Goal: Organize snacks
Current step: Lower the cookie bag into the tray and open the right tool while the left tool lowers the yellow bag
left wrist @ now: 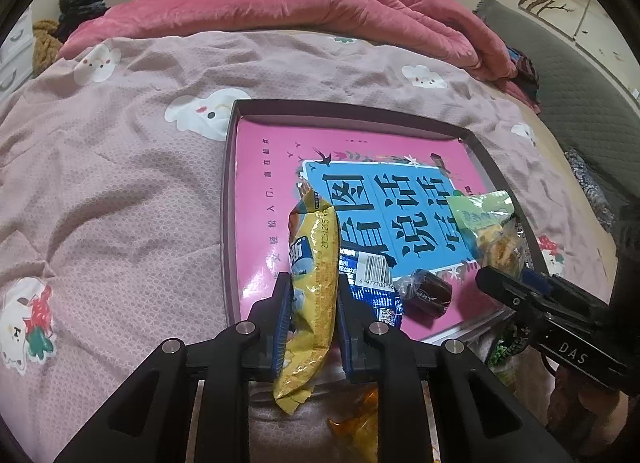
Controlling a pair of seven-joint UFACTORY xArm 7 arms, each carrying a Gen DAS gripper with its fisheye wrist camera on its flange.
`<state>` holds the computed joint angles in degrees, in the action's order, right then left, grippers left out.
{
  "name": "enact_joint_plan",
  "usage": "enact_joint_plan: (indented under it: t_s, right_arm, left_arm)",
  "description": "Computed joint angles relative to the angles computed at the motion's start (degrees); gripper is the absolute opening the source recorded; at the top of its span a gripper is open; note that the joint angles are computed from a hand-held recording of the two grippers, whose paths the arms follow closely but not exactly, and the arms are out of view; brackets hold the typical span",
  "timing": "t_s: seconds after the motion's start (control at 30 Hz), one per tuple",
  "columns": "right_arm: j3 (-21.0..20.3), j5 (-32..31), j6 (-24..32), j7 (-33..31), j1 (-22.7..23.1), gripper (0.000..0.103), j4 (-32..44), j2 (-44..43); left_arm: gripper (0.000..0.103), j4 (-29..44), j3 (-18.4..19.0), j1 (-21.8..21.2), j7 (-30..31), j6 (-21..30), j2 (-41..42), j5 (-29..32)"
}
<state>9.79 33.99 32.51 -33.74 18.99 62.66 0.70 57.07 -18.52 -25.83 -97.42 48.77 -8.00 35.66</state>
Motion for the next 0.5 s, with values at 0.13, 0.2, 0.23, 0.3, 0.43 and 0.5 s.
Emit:
enact_joint_plan:
  t_s: [0.13, 0.2, 0.23, 0.3, 0.43, 0.5]
  right_arm:
    - [-0.2, 0.4, -0.1, -0.2, -0.2, 0.045, -0.5, -0.4]
    - [-0.2, 0.3, 0.0, 0.0, -0.1, 0.046, -0.8, -0.6]
    - [-0.2, 0.5, 0.1, -0.2, -0.1, 0.048, -0.9, -0.7]
    - [-0.3, 1.3, 0.5, -0.9, -0.1, 0.049, -0.9, -1.0]
    - [-0.6, 2.7, 0.8, -1.8, -0.1, 0.053, -1.3, -1.9]
    - [-0.8, 3.6, 0.8, -2.5, 0.0, 0.053, -1.6, -2.4]
  left_arm:
    - [0.025, -0.3, -0.1, 0.0, -0.2, 0.0, -0.4, -0.2]
    - [0.027, -0.4, -0.1, 0.0, -0.1, -0.2, -0.6, -0.5]
    - [0.029, -0.5, -0.1, 0.0, -0.1, -0.1, -0.6, -0.6]
    - [0.032, -0.7, -0.2, 0.0, -0.2, -0.3, -0.8, -0.7]
    - [0.033, -0.7, -0.5, 0.0, -0.2, -0.2, -1.1, -0.7]
    - [0.033, -0.6, -0.6, 0.1, -0.3, -0.2, -1.3, -0.6]
